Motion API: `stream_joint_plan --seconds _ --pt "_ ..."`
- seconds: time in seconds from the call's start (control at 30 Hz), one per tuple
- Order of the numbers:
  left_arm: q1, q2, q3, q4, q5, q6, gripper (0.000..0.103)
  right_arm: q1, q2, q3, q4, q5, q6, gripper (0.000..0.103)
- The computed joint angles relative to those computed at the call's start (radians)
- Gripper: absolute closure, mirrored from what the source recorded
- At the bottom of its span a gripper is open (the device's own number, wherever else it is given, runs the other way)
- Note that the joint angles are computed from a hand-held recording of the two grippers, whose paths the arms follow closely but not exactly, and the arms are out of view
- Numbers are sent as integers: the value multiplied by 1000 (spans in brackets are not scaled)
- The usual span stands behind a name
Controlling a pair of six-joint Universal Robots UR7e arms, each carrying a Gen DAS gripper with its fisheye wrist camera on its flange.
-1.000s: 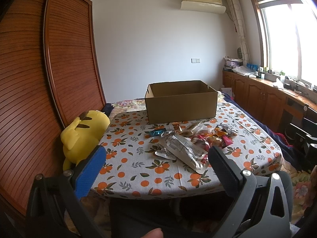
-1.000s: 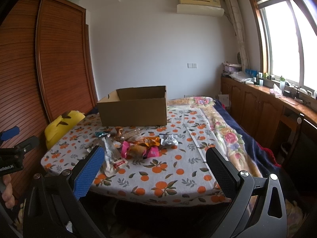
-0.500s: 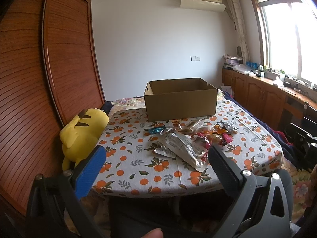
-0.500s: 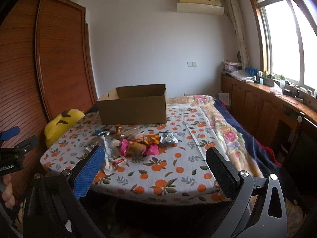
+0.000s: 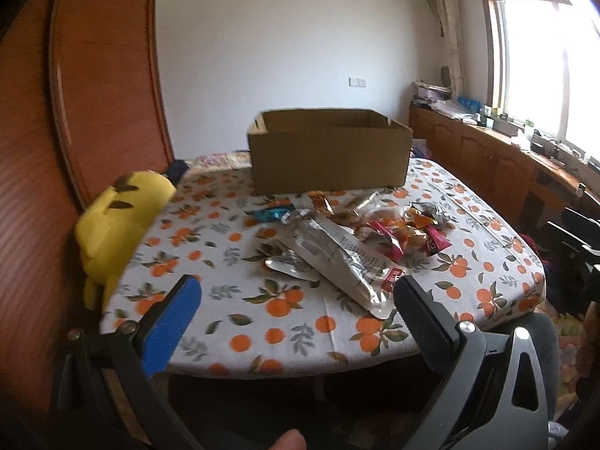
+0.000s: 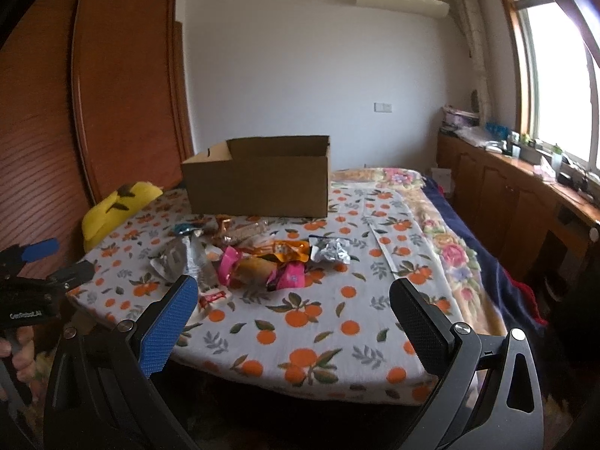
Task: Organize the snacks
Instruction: 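Move both tools down toward the snack pile in front of the box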
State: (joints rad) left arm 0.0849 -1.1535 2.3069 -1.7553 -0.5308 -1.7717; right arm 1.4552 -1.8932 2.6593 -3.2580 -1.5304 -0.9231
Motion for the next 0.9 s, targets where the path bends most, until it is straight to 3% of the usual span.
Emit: stream_joint_plan --seconds 0.37,0.5,0.57,0.9 --pt "195 121 70 -753 28 501 7 22 224 -79 -43 -37 -43 0" --pt "255 171 42 -894 3 591 10 16 230 -86 -24 -34 -40 0" --pt "279 183 27 -904 -6 595 14 11 230 -84 -18 -27 -38 0" --pt "378 213 -37 -884 -42 626 15 -3 294 -117 13 -28 -52 0"
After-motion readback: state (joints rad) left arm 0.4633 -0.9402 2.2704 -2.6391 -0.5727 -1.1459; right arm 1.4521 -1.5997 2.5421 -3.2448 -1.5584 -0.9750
